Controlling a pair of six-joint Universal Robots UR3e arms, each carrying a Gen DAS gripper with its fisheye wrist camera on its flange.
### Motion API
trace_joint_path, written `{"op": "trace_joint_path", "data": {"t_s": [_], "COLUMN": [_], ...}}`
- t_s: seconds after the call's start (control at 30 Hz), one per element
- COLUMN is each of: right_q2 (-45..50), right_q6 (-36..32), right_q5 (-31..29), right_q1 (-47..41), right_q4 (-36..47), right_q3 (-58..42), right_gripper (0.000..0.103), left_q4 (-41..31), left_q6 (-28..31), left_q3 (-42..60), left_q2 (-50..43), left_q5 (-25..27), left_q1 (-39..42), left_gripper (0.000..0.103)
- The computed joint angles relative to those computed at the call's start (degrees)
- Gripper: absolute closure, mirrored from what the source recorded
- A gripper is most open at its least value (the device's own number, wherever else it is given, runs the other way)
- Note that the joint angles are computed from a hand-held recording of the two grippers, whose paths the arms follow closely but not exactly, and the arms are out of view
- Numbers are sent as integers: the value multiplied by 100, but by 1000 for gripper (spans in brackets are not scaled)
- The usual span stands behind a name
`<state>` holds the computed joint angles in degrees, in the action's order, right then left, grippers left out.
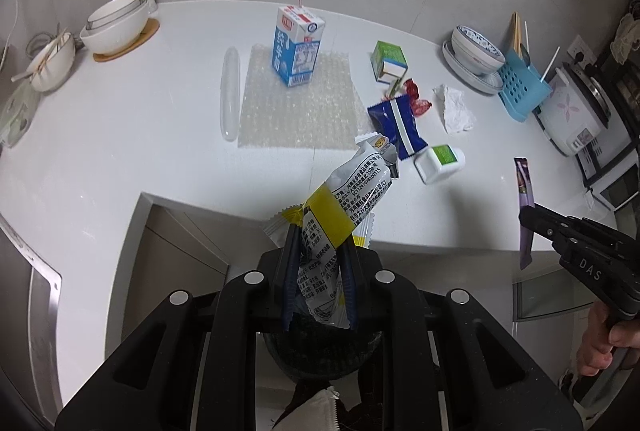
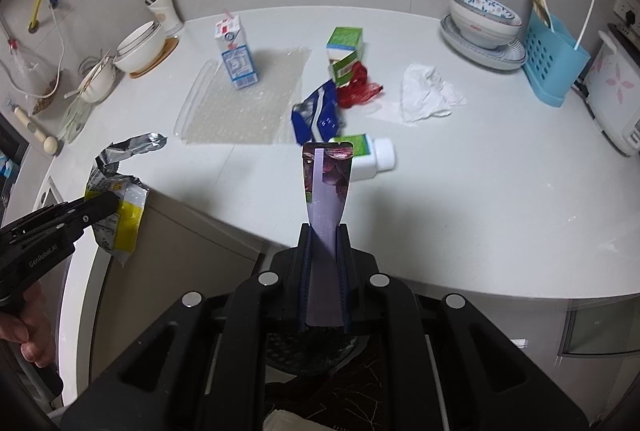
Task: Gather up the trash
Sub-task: 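Carry the wrapper and purple packet down over the black trash bin with both grippers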
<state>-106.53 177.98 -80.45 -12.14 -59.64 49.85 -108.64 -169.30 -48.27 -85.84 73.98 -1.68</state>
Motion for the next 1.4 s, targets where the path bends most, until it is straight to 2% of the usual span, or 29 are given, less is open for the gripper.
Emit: {"op": "trace_joint_path", "data": {"t_s": [0.27,0.67,1.07,1.4], "right_q2": [-665,-1569,-2327,-2543], "right_q6": [22,297,465,779], "right_q5": [49,10,182,-129], "right_q1": [250,885,1212,1687], "right_q4": [-328,-1135,-2014,-3180], "right_q3": [1133,2960,4910,6469], "right_gripper": [92,92,92,92], "left_q4": [491,1267,2301,3376], "left_q6": [226,631,811,647], "left_q3": [-1883,-4075,-5988,-7236], "left_q2": [1158,2285,2944,2913], "left_q5": [-176,-455,-595,-371], "left_q1": [175,420,528,318], "left_gripper": [85,85,85,85]}}
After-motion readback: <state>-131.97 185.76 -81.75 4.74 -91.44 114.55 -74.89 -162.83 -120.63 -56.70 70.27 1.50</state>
